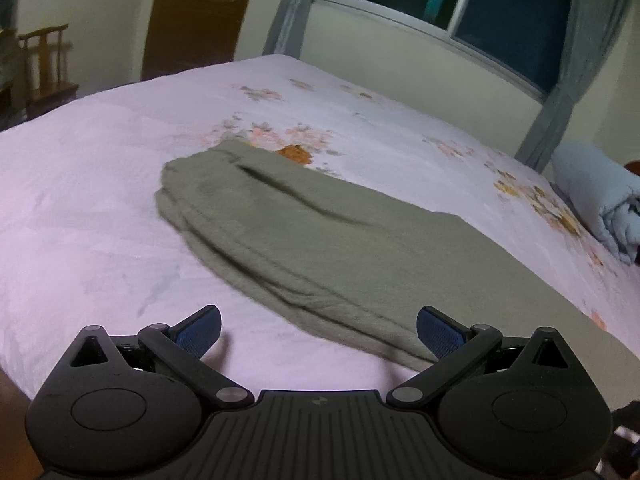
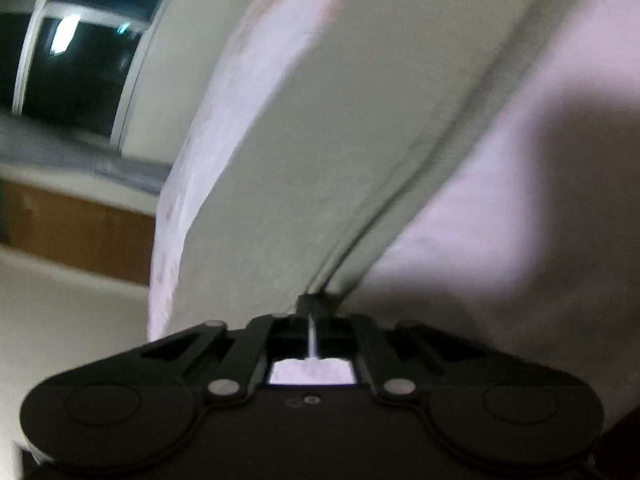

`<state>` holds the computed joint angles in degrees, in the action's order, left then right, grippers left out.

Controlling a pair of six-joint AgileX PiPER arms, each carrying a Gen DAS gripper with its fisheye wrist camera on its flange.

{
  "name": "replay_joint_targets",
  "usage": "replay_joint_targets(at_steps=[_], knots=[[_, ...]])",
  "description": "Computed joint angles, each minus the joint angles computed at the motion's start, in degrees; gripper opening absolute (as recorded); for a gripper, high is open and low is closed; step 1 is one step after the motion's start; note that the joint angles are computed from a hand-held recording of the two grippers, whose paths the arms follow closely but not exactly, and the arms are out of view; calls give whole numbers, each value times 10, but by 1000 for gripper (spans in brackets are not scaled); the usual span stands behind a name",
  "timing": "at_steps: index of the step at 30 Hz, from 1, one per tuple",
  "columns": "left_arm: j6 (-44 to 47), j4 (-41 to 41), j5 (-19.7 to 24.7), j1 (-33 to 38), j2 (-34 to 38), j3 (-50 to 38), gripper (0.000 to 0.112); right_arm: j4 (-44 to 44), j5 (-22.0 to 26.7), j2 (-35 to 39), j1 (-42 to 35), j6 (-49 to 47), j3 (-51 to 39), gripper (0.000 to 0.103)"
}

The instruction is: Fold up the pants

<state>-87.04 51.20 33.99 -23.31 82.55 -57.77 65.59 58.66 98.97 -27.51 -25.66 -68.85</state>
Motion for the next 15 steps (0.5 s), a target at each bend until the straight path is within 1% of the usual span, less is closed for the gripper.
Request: replay_joint_targets(at_steps=[2,3,5,7,8,10,11,12,13,14,15], knots=[[1,5,7,-8,3,-14,103,5,24,-19,-24,-21,-8,0],[5,1,0,-8,8,-22,103,0,30,-28,-37,-26,-13,0],[33,-32,-21,-5,23,-43,103,-11,53,-18,-64,1,-37,0],[62,-69,-42,-14,43,-71,103,-11,54,-20,-95,-9,-50,3],[57,-66,-40,-28,53,-86,103,-15,55,-19,-112,-9,-63,7],[81,-87,-32,-57,86,-133,103,-25,47,-12,-150,-11,-91,8],[94,-99,-15,-70,107,-161,103,-31,46,0,-176,-4,-113,13],[97,-97,10,-83,127,-187,103,-38,42,12,-198,11,-129,22],[99,-87,39,-94,149,-216,103,-42,38,26,-219,27,-146,28],[103,-81,55,-101,168,-239,103,-44,38,44,-240,40,-166,40],[121,-97,58,-101,181,-258,103,-51,30,56,-249,45,-177,43]])
